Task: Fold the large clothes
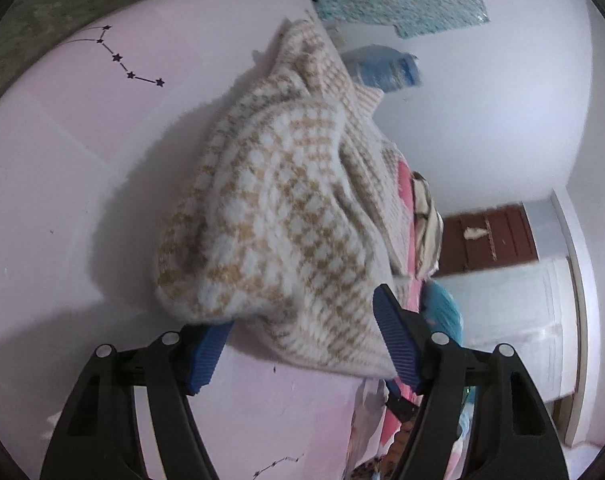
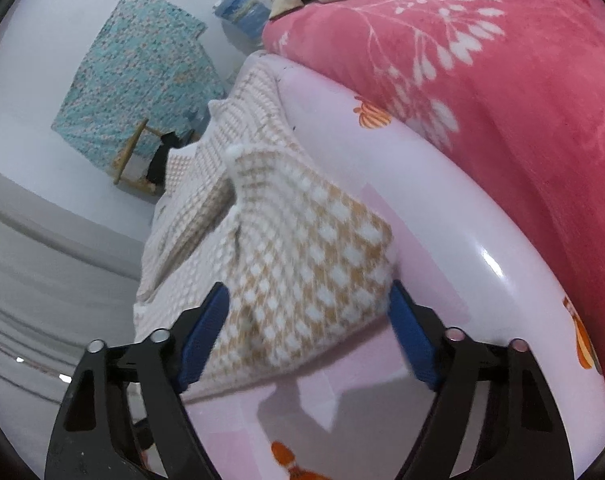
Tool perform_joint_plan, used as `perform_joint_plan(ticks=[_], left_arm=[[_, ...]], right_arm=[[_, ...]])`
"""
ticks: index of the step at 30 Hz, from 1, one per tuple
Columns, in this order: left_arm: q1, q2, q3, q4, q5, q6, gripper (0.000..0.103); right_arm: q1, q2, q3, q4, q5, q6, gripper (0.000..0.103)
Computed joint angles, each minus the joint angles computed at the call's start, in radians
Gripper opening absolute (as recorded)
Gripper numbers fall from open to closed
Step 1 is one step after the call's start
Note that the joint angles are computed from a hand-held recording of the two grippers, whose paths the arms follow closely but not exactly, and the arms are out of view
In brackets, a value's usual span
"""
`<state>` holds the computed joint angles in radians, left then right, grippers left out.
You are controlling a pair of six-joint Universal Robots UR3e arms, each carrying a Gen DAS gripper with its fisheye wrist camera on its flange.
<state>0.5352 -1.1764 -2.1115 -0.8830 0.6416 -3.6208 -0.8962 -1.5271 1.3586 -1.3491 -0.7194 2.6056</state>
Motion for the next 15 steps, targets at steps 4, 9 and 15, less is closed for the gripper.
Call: perform_joint_plan(ticks=[4,9,15], left_arm=[[-0.099,-0.058,0.095,-0.002,0.191,-0.048,0.034],[-0.336,-0.158,0.295,-0.030,0.562,0.049,0.012],[-0.489,-0.085,0.351,0.020,0.799,0.145,0.007]], right_arm=[[0.038,-0.031,0.099,-0.212,-0.018,0.140,0.061],[0.099,-0.029,0.102,-0.357,-0.111,0.215,0.021],[0.020,-0.148,0.100,-0.289,-0.021,0.129,0.009]])
